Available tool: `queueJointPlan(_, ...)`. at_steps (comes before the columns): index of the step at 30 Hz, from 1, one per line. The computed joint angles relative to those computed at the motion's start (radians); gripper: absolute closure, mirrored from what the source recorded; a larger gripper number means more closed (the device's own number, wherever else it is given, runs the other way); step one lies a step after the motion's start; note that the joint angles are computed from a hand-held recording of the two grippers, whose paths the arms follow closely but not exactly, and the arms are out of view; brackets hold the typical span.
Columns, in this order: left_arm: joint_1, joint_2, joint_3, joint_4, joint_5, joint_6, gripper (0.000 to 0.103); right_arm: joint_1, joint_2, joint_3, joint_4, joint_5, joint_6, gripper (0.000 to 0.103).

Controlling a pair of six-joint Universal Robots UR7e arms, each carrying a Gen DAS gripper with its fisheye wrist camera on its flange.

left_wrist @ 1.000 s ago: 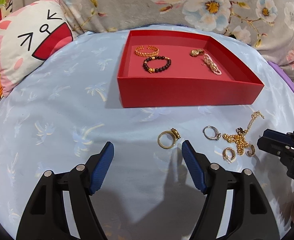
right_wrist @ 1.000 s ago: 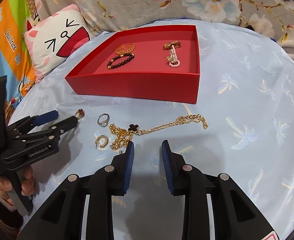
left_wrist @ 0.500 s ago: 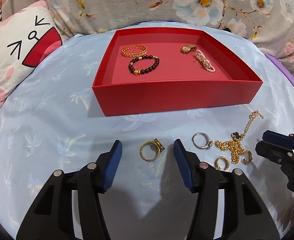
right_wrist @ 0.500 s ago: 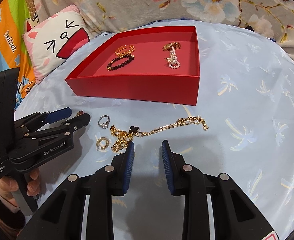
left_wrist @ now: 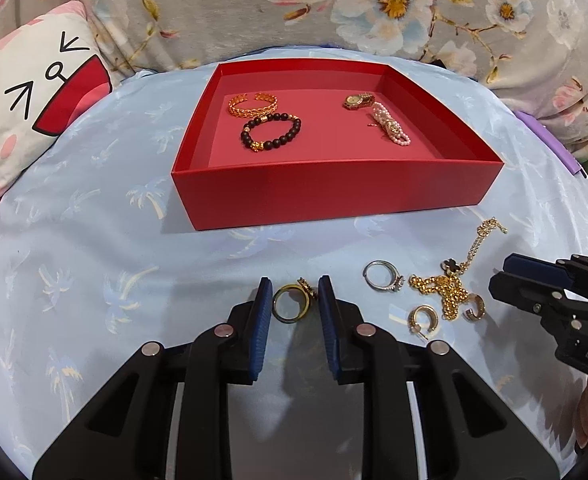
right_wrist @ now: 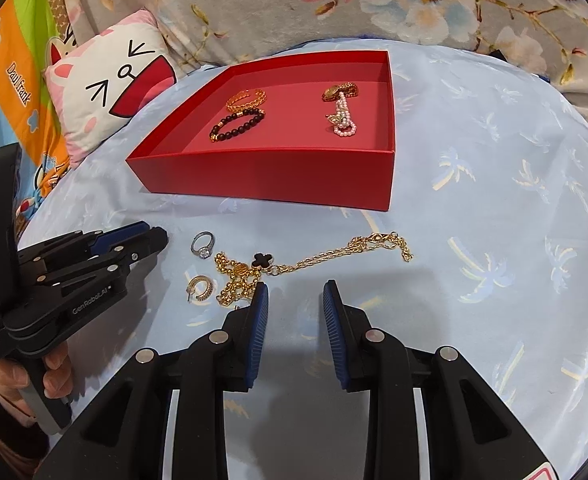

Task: Organize jewelry
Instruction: 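Grasp the gold chain necklace with the right tool while the left tool holds the ring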

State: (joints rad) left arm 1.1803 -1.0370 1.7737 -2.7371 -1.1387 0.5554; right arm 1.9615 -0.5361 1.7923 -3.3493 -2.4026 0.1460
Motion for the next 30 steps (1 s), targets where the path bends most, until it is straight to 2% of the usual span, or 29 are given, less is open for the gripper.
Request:
queueJointPlan(6,0.001,-0.015,0.005,-0.011,-0.008,-0.004,0.08,-0.001,0.01,-0.016,0.009,0.01,-0.013,0.075)
queueJointPlan(14,0.0,-0.022,0.01,-0.013,-0.007,0.001,0.08,-0.005,0.039,-0.069,0.045,0.019,-0.03,0.084)
queueJointPlan(23,0.0,-0.024,0.009,-0.006,-0.009,-0.005,0.08,-0.017,0.066,-0.117,0.04,0.007,-0.066,0.084)
queueJointPlan(26,0.0,-0.024,0.01,-0.008,-0.01,-0.008,0.08,-0.015,0.069,-0.117,0.035,0.002,-0.074,0.092)
queueJointPlan(30,0.001,-0.025,0.01,-0.008,-0.011,-0.012,0.08,-0.017,0.063,-0.108,0.026,0.001,-0.064,0.092)
